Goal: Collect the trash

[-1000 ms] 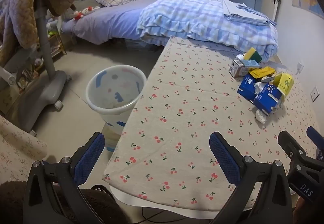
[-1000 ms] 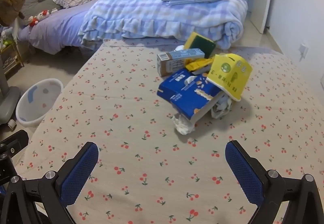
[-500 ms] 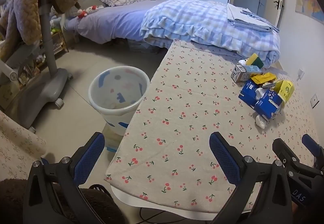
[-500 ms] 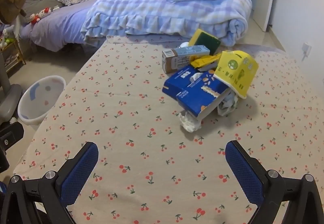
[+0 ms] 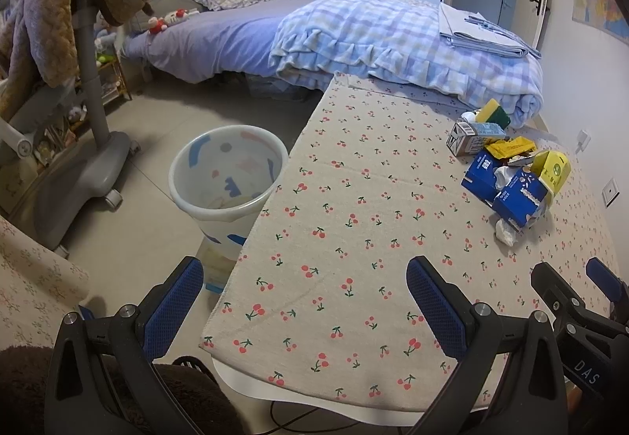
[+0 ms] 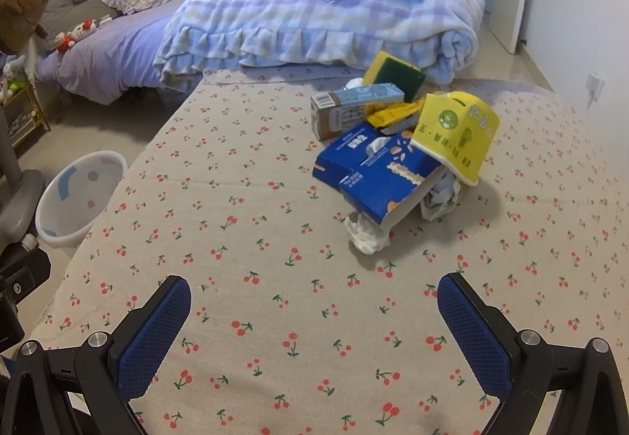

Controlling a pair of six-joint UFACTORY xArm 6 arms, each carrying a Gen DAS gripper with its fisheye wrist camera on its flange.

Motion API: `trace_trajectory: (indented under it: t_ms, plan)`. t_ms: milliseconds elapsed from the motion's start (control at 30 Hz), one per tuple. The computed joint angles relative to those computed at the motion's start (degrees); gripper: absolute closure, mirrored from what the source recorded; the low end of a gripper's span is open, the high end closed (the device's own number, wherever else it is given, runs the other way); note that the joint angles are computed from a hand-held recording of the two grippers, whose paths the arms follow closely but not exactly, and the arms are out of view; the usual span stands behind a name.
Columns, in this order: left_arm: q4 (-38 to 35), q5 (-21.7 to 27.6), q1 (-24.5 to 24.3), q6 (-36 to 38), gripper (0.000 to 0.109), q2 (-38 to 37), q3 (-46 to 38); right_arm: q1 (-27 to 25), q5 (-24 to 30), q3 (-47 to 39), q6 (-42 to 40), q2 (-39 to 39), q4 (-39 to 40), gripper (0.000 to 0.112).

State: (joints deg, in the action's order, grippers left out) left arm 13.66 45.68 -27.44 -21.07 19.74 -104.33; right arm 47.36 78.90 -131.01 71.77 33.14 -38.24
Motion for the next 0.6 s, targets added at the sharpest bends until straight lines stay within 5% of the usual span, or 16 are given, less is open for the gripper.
trace_trajectory:
  t_ms: [600]
  plan:
    - [-0.09, 0.08, -0.10, -0.04, 0.006, -0.08, 0.06, 0.02, 0.16, -0.43, -0.04, 0.28, 0.05, 0.009]
